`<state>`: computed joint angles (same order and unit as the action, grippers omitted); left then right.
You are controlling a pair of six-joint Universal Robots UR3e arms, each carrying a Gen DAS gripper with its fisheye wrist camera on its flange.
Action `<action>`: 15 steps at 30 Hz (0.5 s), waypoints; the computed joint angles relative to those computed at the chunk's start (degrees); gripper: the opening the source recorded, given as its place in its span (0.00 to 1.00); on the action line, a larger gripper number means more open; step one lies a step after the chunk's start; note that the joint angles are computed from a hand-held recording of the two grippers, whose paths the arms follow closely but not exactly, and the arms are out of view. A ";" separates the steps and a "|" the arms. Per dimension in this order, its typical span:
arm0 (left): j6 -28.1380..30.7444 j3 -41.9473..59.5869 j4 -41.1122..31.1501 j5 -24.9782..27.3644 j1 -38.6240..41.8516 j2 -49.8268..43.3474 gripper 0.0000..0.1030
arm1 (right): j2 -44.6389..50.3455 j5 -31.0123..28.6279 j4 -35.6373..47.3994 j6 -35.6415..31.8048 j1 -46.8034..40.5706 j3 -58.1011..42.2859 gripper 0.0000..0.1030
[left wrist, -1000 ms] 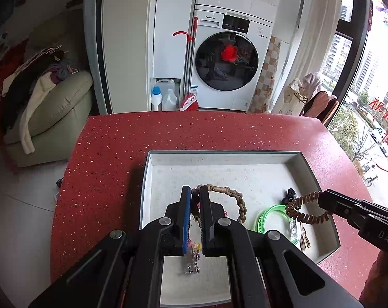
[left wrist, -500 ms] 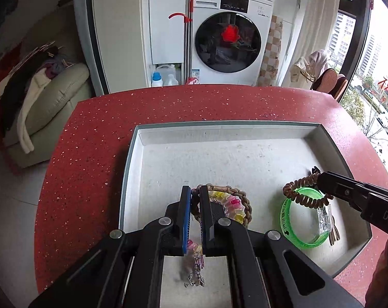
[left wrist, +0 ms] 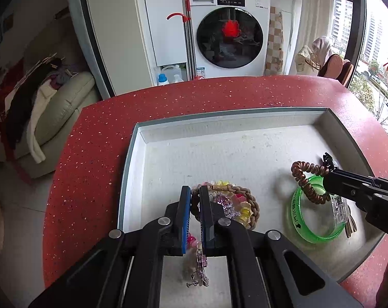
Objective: Organize jewelry
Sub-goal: 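Carry the braided bracelet and coiled tie into the tray and open both tools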
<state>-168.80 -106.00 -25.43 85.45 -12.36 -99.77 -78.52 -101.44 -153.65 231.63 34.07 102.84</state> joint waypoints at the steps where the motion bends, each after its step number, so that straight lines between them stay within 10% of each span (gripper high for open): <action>1: 0.05 -0.09 -0.16 -0.25 0.15 0.20 0.24 | -0.24 -0.82 0.02 0.05 0.40 0.03 0.49; 15: -0.86 -2.81 2.51 0.42 0.12 2.84 0.25 | -3.28 -4.41 -0.27 3.24 4.67 0.86 0.54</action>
<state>-169.66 -108.81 -22.92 85.87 -12.24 -96.93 -81.80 -105.85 -153.92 234.87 38.73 103.70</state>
